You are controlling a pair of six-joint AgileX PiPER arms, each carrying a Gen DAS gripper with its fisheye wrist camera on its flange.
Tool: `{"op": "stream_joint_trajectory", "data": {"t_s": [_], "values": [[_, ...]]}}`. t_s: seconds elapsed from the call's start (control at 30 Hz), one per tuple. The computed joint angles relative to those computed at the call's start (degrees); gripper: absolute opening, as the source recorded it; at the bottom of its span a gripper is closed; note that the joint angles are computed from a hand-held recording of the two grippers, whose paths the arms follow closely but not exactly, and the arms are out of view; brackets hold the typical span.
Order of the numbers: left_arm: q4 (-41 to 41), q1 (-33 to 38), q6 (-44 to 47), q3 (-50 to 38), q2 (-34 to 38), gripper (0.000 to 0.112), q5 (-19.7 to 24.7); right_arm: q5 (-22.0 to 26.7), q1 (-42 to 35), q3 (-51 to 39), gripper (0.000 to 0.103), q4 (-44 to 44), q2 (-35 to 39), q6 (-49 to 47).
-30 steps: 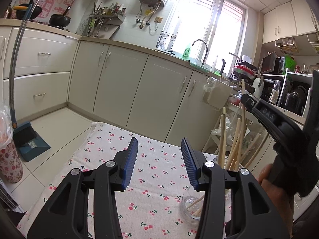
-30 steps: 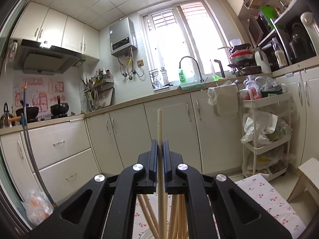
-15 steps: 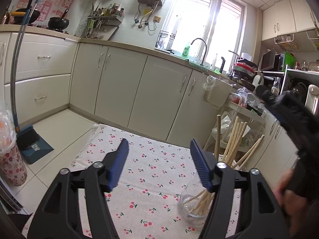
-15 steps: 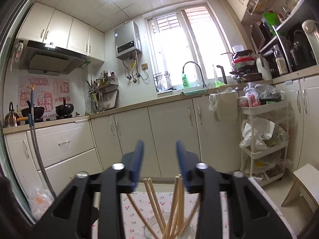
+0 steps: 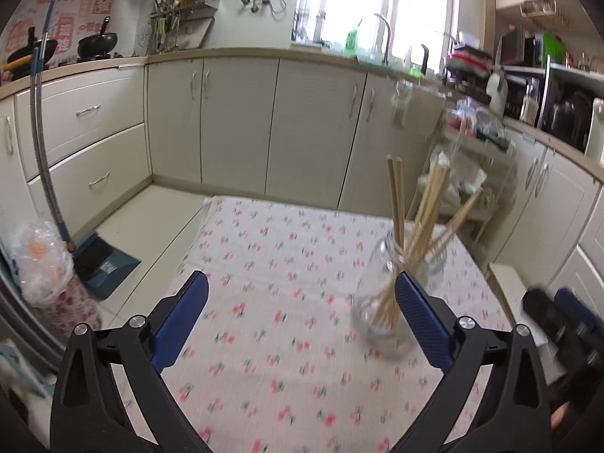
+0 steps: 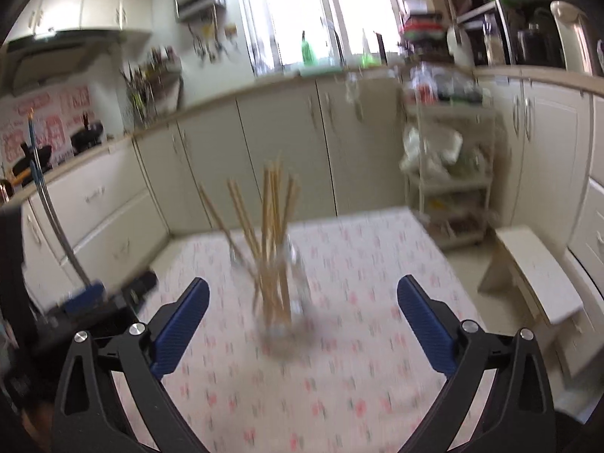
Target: Organize utensils
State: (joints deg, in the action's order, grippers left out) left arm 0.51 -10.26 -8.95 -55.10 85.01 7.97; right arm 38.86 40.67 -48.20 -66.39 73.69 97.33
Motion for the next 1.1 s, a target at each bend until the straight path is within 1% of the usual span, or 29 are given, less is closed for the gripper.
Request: {"op": "stream_joint_trajectory", "data": {"t_s": [0.07,0.13,0.27,0.3,0.53,0.6,0.73,0.83,0.9,1.0,1.1], "values": [[4.8,-0.7,-3.8,0.9,-3.0,0.095,3.4,1.9,2.1,1.5,0.096,4.8,-1.8,-2.1],[7.0,-1.3,-5.2,2.1,-5.9,0.095,5.6,3.8,4.3,2.4,0.096,8.9,-3.4,-3.7],[7.1,-1.9,-4.1,4.2,-12.5,0.095,10.7,9.0,9.9,3.8,0.096,12.1,-6.7,-2.8],[7.0,-2.0,-3.8,4.6,-14.1,0.095,11.9,11.1,11.6,3.7,0.096,12.8,-7.5,-2.7],[7.2,-3.1,-3.6,6.6,-24.3,0.095,20.0,22.2,22.4,2.4,0.096,14.6,-11.5,0.2],[6.9,-3.1,-3.0,7.0,-26.6,0.095,21.7,25.5,26.1,2.0,0.096,14.6,-12.3,1.7],[7.0,-3.3,-2.8,7.6,-30.6,0.095,24.4,30.2,31.2,1.3,0.096,13.7,-12.4,3.6],[7.1,-3.6,-2.9,7.8,-32.0,0.095,25.7,30.7,31.9,1.7,0.096,14.2,-12.7,4.3],[6.7,-3.4,-2.4,8.1,-33.1,0.095,26.4,30.0,31.6,2.3,0.096,14.3,-13.0,4.7],[6.1,-3.0,-1.6,8.3,-33.1,0.095,26.8,27.7,29.2,2.5,0.096,14.9,-12.9,3.1],[5.0,-2.2,-0.7,7.8,-32.9,0.095,27.4,28.8,30.3,1.8,0.096,14.1,-13.3,3.7]]}}
